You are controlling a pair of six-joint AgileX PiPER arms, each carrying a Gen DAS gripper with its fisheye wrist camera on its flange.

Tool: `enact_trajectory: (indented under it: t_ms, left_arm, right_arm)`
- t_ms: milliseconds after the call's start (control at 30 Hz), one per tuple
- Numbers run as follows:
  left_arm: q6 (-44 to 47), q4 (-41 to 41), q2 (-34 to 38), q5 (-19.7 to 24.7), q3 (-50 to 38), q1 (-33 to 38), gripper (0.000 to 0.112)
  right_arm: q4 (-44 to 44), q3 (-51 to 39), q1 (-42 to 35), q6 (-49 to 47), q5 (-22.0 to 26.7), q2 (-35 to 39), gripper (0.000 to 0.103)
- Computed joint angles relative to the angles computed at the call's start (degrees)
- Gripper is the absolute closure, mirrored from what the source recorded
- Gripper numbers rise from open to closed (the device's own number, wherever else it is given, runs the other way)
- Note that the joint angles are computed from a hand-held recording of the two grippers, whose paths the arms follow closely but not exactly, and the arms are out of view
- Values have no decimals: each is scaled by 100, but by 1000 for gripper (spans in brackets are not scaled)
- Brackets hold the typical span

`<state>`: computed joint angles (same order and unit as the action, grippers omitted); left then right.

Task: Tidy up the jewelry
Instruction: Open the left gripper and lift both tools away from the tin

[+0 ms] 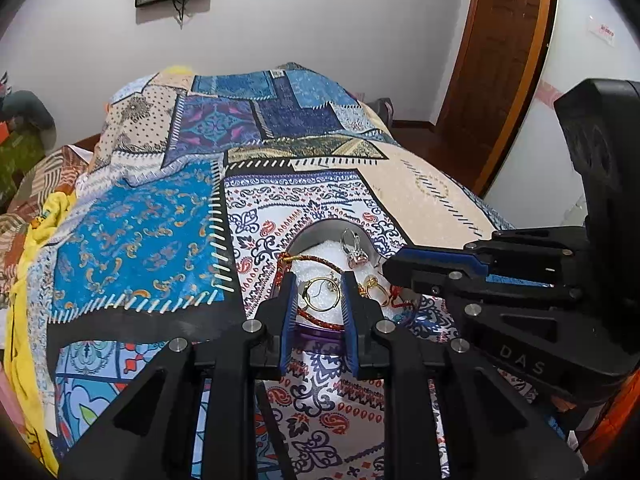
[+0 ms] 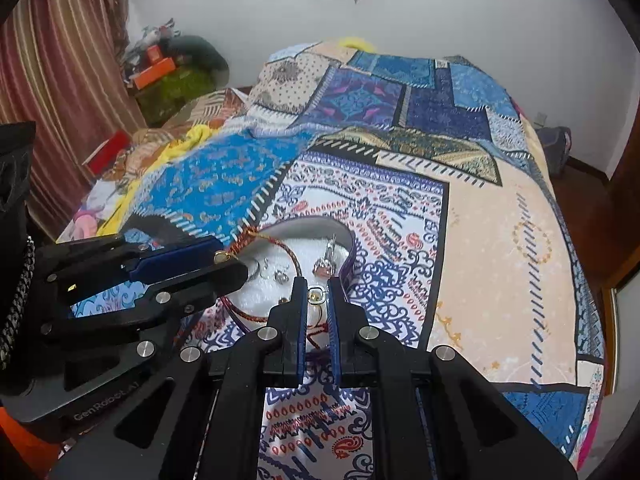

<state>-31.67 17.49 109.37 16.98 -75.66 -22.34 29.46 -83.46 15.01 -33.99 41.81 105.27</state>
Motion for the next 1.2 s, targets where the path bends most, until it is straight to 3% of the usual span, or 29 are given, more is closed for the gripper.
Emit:
enact_trajectory:
  t_ms: [367,633,767,933,1033,1200]
  left_arm:
    - [705,-790,55,124,-127,118,92]
    - [-103,78,-358,222,36,-39,91]
    - [-1232,1150,-880,313,265,-222,91]
    - [-3287,3138,-1814,808,528,-652,91]
    - [-4353,4270,-2367,1246,677,-1083,90]
    - [-5690,6002,-3099,2567,955,-2247,70]
  right_arm:
    - [-20,-211,-20,9,381,134,92]
    - [-23,-108,-91,54,345,-204,89]
    - [126,26,-213,59,260,-689,89]
    - [329,434,-299,14,-136,-1772,89]
    - [498,715,-305,-59,-435,-2443,89]
    - [136,1266,-36,336,-1133,-3617,89]
